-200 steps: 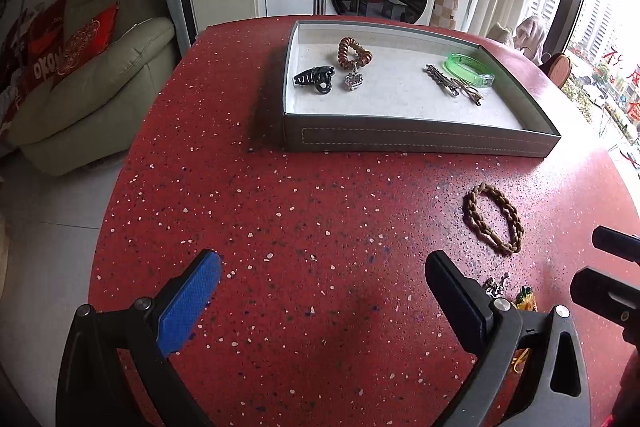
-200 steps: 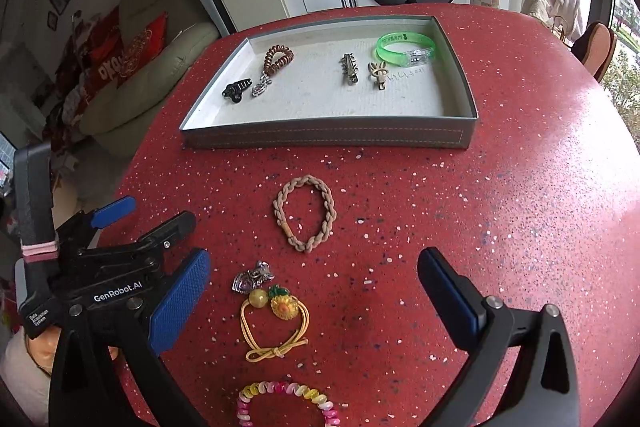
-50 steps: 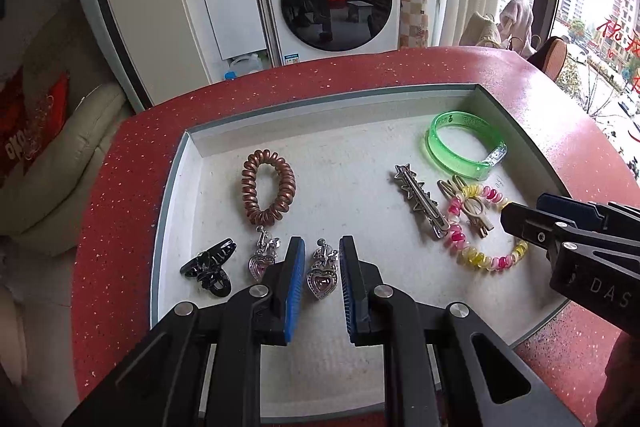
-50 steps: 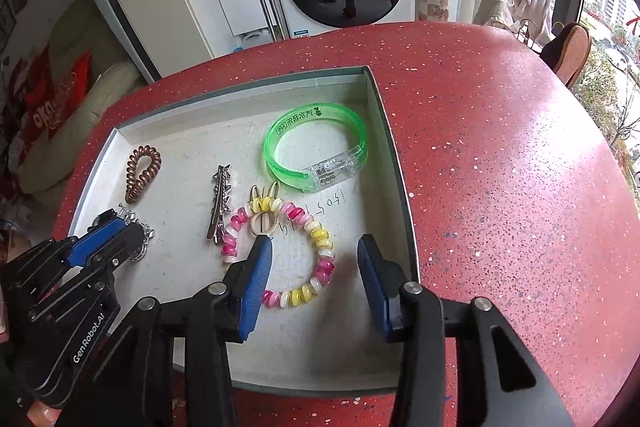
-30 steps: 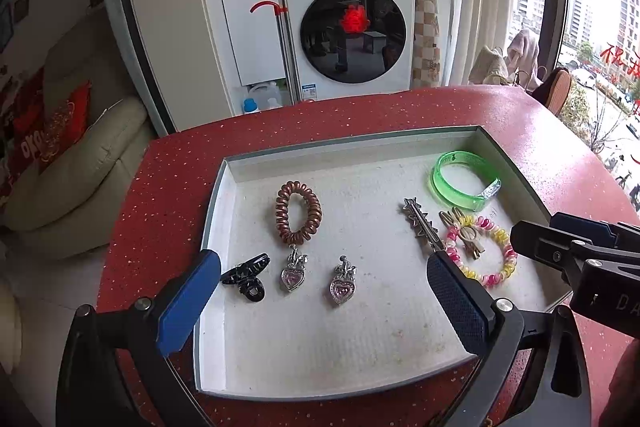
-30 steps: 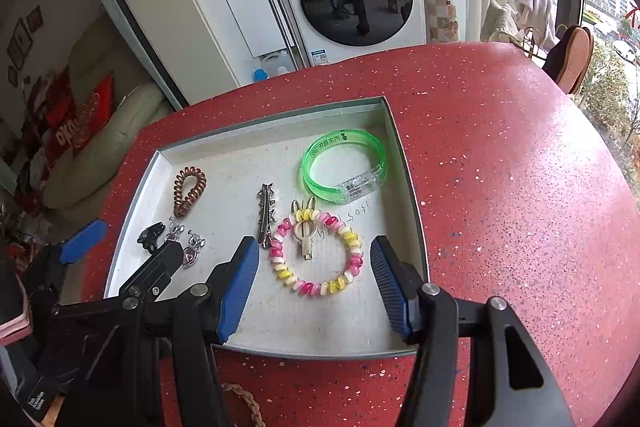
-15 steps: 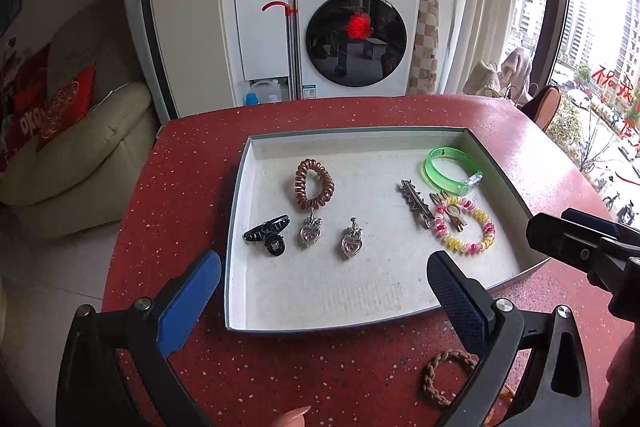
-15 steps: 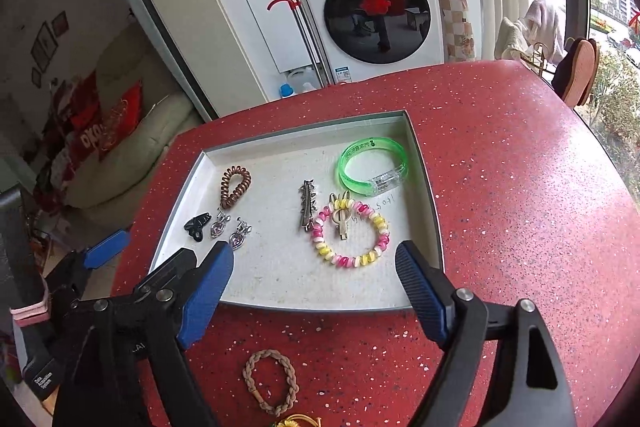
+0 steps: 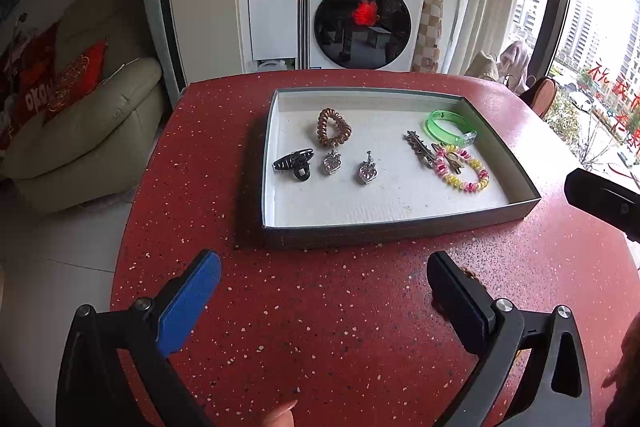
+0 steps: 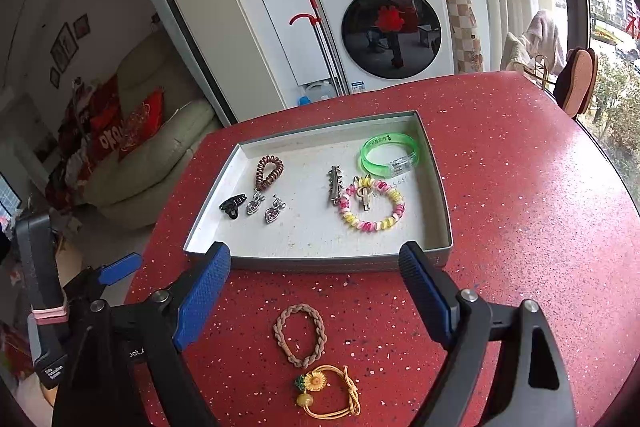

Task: Organize jewelry
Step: 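Withdraw both open tools from the tray toward the last two items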

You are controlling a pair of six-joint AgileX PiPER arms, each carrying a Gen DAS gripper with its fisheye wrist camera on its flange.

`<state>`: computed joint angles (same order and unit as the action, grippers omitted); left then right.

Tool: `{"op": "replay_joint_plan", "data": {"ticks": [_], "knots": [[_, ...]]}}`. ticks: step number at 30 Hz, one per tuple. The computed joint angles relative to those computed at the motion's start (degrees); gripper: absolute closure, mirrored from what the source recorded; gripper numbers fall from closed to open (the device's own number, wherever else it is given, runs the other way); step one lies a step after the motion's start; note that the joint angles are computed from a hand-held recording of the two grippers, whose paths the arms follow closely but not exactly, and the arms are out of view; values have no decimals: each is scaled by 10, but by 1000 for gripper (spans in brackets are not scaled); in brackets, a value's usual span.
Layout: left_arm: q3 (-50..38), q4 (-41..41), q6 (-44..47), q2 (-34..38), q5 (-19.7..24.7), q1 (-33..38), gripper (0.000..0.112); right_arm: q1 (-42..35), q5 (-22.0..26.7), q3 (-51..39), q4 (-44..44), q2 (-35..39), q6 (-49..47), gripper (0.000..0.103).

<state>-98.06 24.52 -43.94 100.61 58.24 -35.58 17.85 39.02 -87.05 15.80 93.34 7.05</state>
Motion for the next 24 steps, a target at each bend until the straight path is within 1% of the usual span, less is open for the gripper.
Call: {"op": "replay_joint_plan", "data": {"ticks": [3, 5, 8, 12, 15, 19, 24], "knots": [[21, -9, -5, -10, 0, -5, 9, 7, 24, 6, -27, -9, 19, 15], [35, -3, -15, -15, 3, -15, 9, 7, 28, 25, -39, -21, 22, 15], [51, 11, -32, -20, 12, -28, 9, -2, 34, 60, -33, -41, 10, 15], [82, 15, -57, -32, 5, -35, 9, -22, 37, 115, -11, -67, -6, 15], [93, -2, -57, -32, 0, -31, 9, -27, 34, 152, -14, -81, -1, 15], [88, -31, -38, -25, -4, -27, 9, -20, 33, 183, -36, -89, 18, 15], [52, -45, -25, 5, 7, -29, 9, 6, 31, 195, -84, -89, 47, 15]]}}
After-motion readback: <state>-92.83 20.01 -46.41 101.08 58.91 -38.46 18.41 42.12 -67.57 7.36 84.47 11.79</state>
